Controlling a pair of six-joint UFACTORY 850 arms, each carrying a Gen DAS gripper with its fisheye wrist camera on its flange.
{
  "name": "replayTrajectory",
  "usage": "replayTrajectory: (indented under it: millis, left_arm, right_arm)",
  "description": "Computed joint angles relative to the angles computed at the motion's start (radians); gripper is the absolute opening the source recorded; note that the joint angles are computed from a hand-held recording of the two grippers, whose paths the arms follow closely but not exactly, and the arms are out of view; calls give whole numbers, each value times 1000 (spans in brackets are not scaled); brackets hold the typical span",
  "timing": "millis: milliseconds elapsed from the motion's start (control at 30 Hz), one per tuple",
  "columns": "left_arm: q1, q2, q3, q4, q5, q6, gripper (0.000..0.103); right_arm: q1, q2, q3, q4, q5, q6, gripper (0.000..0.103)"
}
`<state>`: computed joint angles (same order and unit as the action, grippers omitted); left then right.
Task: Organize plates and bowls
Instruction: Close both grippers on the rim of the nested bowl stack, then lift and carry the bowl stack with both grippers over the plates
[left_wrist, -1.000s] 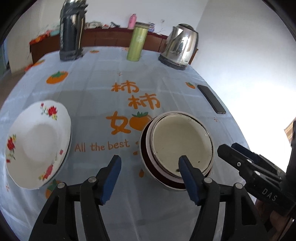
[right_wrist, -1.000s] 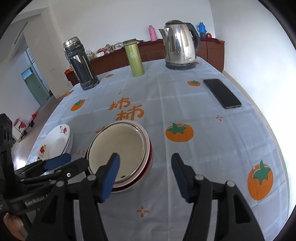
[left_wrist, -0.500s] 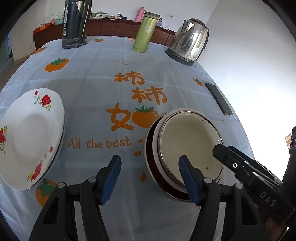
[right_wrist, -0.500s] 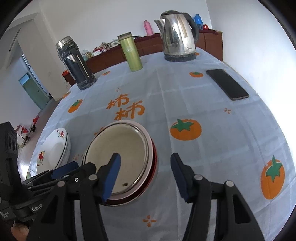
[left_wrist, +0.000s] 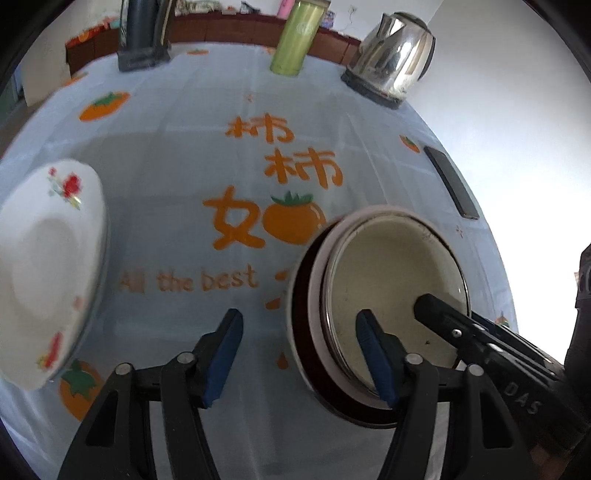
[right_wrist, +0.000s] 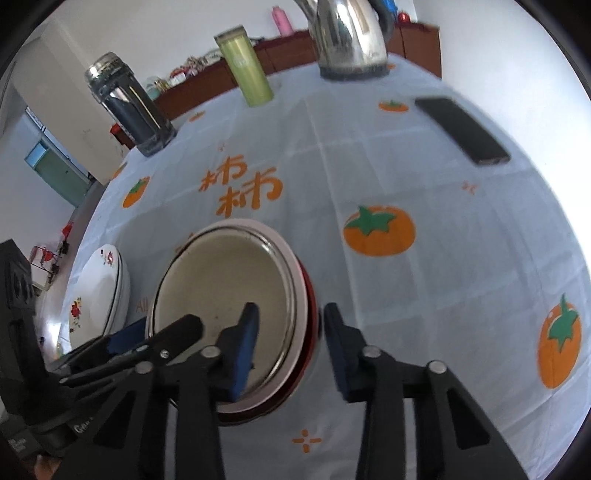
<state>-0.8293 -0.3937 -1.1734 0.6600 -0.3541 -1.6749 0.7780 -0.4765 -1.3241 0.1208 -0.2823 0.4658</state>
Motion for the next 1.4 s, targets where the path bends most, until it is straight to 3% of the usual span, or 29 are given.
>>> replayTrajectory:
  millis: [33, 167, 333, 633, 1400]
  left_arm:
    - [4, 2, 8, -15, 38, 10, 42]
    - [-18, -27, -39, -8, -56, 17, 40]
    - [-23, 5, -5, -6, -46, -8, 40]
    - [-64, 70, 59, 104, -106, -159, 40]
    - [-183, 227, 235, 230, -215, -430, 40]
  right_arm:
    - [1, -6, -6, -8, -9, 6, 30]
    - [11, -11, -10, -128, -14, 126, 23]
    - [17, 4, -1, -115, -11, 104, 22]
    - [46, 25, 6, -85, -1, 64, 22]
    - [183, 93, 78, -385, 26, 379, 22]
